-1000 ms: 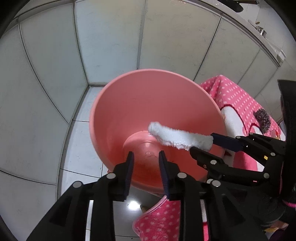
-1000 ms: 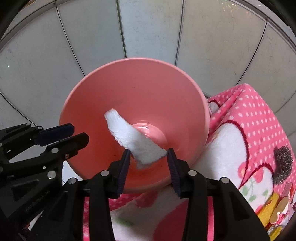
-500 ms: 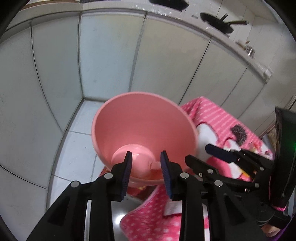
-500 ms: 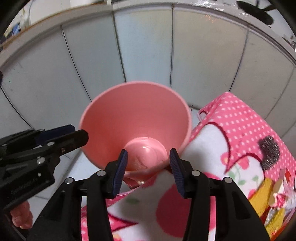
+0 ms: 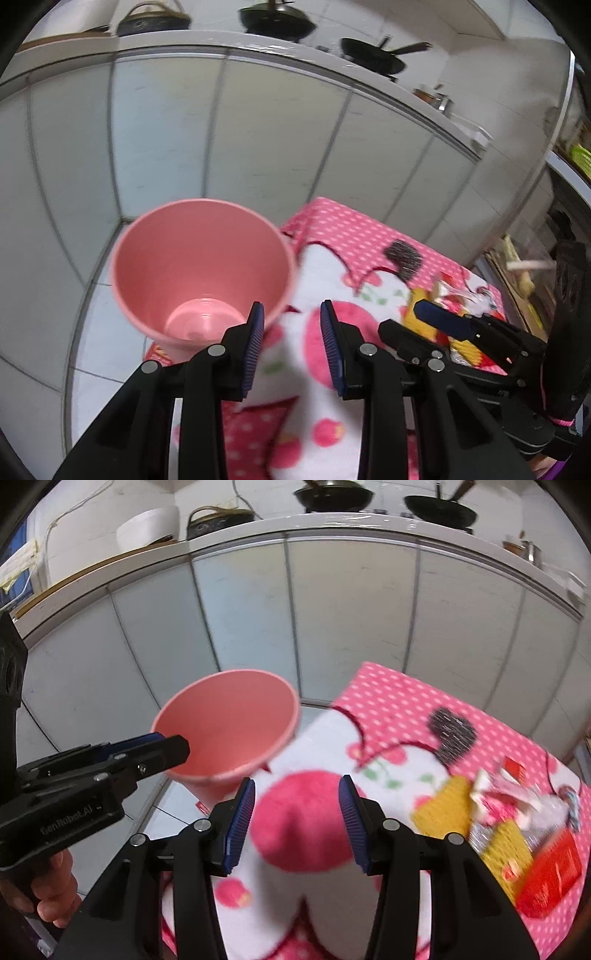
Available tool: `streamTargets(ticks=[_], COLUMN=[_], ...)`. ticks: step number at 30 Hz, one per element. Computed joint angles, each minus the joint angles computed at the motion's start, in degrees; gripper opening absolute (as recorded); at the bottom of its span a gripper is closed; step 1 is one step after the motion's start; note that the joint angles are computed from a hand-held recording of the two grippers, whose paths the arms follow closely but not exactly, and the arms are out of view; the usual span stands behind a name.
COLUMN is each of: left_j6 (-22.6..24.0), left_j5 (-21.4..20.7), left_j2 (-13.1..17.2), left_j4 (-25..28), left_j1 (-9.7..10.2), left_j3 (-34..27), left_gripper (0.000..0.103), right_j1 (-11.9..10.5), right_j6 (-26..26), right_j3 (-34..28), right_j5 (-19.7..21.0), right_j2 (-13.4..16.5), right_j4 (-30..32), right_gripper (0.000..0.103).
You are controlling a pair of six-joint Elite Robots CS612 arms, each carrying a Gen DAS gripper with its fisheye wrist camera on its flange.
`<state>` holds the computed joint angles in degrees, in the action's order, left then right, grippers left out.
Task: Collect trash
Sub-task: 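Move both tools back over the trash on the table, then grasp the yellow foam net with the left tool while the right tool grasps the red plastic packet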
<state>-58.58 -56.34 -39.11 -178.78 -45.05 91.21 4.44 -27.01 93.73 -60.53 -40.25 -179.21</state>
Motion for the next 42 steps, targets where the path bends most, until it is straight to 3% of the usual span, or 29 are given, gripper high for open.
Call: streamTargets(ticks=[14,20,27,32,42], left_j6=[11.86,14.37,18.8,22.67,26.7], left_j5=[-5.67,-8.39,-14.56,-18.41,-19.45], left_j2=[5.01,7.03,9.61,12.05,16.6], left_j4=[-3.13,-0.57,0.13,2.76,8.97], left_j1=[-1.12,-0.95,-0.68,-0.79,-0.35], left_j3=[-8.51,-12.39,-17.69,-23.04,-31.66], left_gripper=[0.031,0.031,0.031,0.04,0.041], right_j1=[-5.19,-7.38,-10.54,-11.79,-13.38], right_j6=[5.53,9.21,14.63,15.74,17.96], right_j3=[4.37,5.08,6.22,6.64,6.49], right_j5=[-3.67,-5.09,-5.06,-5.53,-5.02], right_j2=[0.03,0.7,0.44,0.54,1.14], right_j4=[-8.34,-11.4,-14.17,-14.37,-13.16], right_gripper=[0.048,0.048,0.048,0.048,0.048])
